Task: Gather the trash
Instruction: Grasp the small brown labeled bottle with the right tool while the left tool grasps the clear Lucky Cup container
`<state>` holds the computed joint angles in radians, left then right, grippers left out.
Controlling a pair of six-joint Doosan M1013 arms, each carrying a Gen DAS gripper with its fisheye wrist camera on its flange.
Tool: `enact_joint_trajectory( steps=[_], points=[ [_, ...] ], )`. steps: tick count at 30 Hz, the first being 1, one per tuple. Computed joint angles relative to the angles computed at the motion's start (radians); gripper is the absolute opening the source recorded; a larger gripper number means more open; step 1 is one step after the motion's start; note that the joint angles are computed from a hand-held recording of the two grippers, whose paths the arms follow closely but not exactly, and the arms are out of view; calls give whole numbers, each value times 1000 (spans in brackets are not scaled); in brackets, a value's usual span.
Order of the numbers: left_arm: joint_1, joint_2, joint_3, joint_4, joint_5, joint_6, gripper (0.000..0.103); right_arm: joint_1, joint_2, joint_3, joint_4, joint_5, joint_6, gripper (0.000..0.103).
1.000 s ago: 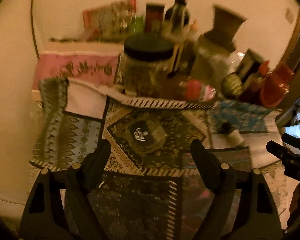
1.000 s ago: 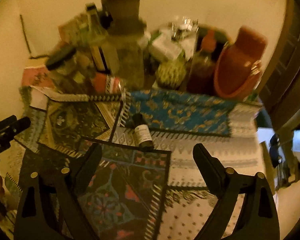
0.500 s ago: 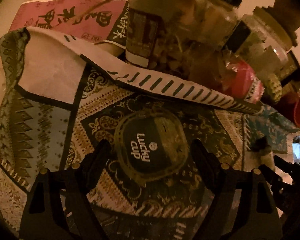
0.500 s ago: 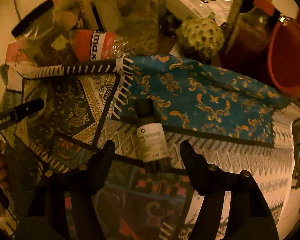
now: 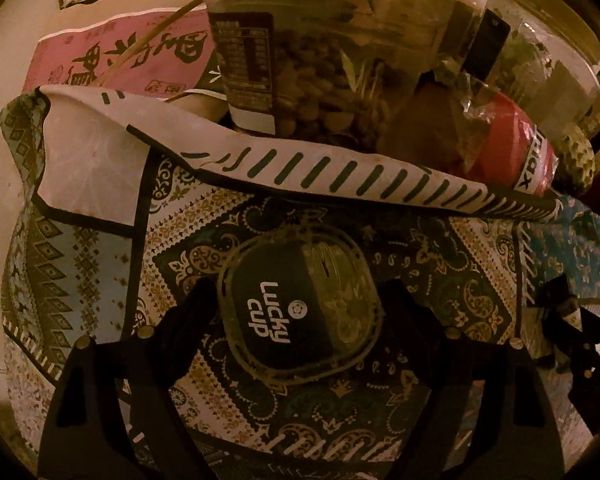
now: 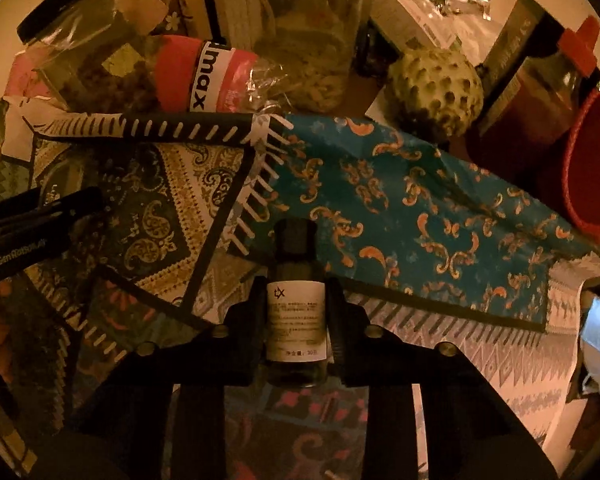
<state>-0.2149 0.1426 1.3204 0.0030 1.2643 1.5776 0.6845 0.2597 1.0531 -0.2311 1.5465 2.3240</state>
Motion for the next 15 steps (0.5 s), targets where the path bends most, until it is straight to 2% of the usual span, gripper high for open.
enact_joint_trajectory(
  steps=[4,7,10,15],
  points=[
    [5,11,-18,-19,17,44,78,-7,-18,6,28,-16,24,26],
    [14,8,-25,-50,63,97,76,1,-49,24,44,-36,65,26],
    [20,-16,-10,-109,86,134,76,8,-89,55,46,-59,102,26],
    [0,-84,17,-158,73,162,74,38,-150,95,-5,-80,152,26]
  ],
)
